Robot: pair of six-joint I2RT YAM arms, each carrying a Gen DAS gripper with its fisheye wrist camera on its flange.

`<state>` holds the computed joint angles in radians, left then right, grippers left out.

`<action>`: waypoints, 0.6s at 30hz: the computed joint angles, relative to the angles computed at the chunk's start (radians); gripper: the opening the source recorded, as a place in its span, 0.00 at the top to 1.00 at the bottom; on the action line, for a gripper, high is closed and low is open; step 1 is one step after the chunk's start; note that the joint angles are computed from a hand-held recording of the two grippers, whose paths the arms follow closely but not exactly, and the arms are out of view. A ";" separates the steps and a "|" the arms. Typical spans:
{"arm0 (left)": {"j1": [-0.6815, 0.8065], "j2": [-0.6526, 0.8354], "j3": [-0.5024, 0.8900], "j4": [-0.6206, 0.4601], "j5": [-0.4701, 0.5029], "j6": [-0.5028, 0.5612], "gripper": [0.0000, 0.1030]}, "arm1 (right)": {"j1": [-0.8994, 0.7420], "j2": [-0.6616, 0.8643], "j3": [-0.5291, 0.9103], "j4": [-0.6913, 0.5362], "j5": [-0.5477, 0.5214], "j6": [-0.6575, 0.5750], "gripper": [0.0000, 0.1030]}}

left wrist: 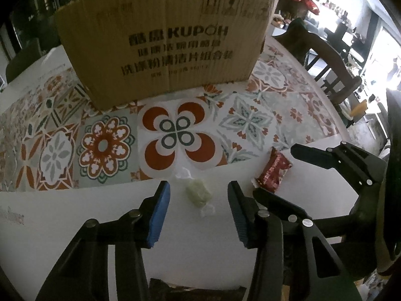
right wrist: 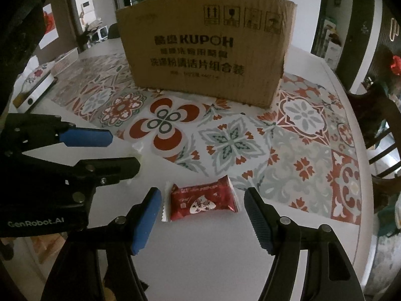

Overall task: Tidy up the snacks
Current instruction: 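Close the left tool on the pale green packet while the right tool grasps the red candy packet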

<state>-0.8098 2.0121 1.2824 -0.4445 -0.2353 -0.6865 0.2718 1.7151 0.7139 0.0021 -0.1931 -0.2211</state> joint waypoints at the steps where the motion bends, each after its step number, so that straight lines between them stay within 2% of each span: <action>1: 0.003 0.008 0.006 -0.002 0.005 -0.004 0.57 | -0.004 0.007 0.004 0.000 -0.007 -0.005 0.33; 7: 0.012 0.040 0.032 -0.019 0.017 -0.013 0.64 | -0.017 0.040 0.024 -0.006 -0.034 0.004 0.33; 12: 0.019 0.050 0.031 -0.013 0.046 -0.017 0.76 | -0.024 0.046 0.021 0.007 -0.036 0.021 0.33; 18: 0.017 0.054 0.027 -0.003 0.048 -0.016 0.79 | -0.023 0.040 0.009 0.026 -0.026 0.026 0.43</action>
<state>-0.7928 2.0657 1.3098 -0.4474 -0.1871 -0.7020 0.2486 1.7547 0.7225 0.0280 -0.2194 -0.1955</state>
